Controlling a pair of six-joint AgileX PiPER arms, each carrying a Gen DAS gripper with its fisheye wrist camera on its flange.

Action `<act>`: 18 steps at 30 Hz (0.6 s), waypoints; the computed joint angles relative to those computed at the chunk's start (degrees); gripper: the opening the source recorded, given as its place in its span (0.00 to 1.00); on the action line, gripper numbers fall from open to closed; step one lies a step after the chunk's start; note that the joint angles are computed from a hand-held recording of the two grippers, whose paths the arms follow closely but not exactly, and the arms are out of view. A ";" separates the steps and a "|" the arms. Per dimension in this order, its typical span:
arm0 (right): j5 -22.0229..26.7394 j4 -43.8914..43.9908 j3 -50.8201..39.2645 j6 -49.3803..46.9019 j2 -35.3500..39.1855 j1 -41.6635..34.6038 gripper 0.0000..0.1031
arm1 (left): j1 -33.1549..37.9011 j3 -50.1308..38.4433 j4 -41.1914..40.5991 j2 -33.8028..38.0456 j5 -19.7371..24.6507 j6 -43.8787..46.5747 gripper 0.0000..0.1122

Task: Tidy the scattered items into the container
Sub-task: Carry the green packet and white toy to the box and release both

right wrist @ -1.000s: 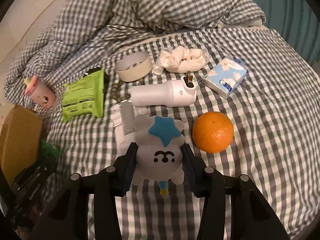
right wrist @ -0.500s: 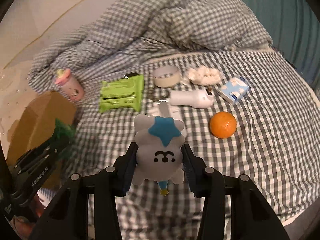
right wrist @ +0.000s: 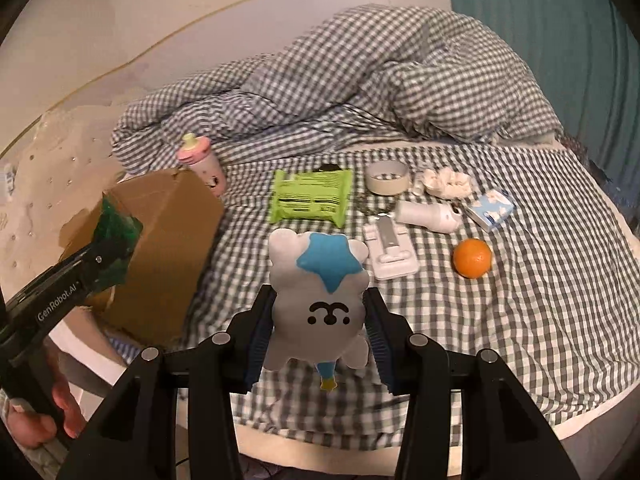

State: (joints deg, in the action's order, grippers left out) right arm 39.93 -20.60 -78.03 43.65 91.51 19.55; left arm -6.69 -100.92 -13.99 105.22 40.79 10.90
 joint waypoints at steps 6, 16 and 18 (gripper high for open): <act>3.96 -0.97 -7.43 -0.05 4.77 5.54 0.43 | 6.87 -2.59 -0.82 1.76 2.59 -0.05 0.31; 13.72 3.17 -29.41 -7.13 19.10 11.20 0.43 | 15.46 -14.65 -0.07 12.19 9.51 -2.82 0.31; 15.84 4.82 -35.06 -9.50 22.51 11.62 0.43 | 16.39 -17.02 -0.35 13.79 10.67 -2.41 0.31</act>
State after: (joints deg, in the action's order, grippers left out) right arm 55.77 -15.78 -113.08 34.14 114.02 31.17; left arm 9.71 -117.94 -14.34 119.01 51.46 8.49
